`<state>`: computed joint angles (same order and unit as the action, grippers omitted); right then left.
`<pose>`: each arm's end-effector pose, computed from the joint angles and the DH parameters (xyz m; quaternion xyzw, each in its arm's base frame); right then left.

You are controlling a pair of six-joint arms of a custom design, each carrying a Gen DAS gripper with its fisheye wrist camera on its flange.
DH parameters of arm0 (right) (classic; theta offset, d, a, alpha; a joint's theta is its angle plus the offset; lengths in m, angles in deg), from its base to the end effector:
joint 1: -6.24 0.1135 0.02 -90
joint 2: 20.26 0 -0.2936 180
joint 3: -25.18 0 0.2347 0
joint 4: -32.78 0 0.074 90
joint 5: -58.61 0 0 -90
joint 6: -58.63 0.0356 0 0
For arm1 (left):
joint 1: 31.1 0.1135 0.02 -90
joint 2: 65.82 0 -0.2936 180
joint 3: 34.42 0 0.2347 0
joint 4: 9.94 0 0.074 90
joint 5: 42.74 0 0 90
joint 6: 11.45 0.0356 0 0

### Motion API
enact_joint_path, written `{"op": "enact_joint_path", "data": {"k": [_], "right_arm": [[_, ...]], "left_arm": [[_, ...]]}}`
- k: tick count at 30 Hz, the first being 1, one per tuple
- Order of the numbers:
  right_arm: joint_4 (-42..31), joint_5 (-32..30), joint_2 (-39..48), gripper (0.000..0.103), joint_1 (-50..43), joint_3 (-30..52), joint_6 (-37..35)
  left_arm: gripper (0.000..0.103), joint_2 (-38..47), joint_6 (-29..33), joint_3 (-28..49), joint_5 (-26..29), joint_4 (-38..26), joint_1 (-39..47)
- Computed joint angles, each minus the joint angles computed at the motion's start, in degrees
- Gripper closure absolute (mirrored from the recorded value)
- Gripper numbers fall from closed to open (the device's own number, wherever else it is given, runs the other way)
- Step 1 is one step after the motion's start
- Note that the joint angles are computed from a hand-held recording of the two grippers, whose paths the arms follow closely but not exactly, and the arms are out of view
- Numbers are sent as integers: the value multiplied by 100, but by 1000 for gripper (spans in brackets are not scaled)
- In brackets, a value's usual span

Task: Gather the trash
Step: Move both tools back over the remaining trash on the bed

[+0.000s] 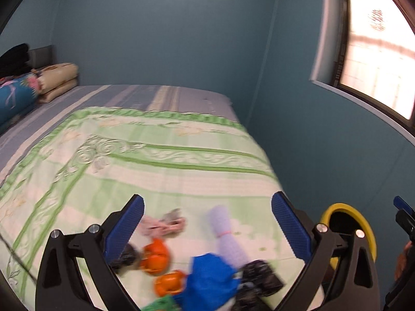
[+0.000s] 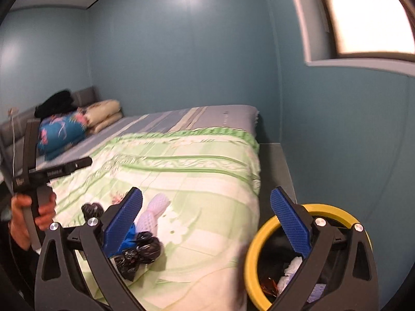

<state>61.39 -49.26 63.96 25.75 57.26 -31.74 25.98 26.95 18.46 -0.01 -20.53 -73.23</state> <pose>0.2163 0.0882 0.1772 -0.2265 0.7992 0.2181 0.5123 0.2219 -0.1655 0.1849 -0.2092 0.8451 0.0258 0.4912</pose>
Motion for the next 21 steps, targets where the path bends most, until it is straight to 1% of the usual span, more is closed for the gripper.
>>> {"op": "enact_joint_path", "data": {"k": [3, 5, 10, 15, 19, 21], "right_arm": [[146, 430, 196, 8, 669, -25, -119], [112, 550, 382, 8, 985, 20, -158], [369, 782, 1067, 8, 1713, 76, -131], [762, 885, 1848, 8, 2297, 64, -270], [998, 824, 2440, 8, 2454, 170, -505], [1115, 924, 2737, 8, 2560, 281, -601]], "left_arm": [[8, -223, -298, -375, -146, -178, 14], [8, -388, -518, -625, -158, -349, 61], [8, -631, -842, -1287, -95, -246, 246], [8, -385, -872, -1850, 238, 431, 568], [8, 42, -725, -2297, 634, 1424, 867], [8, 300, -661, -2395, 742, 1796, 943]]}}
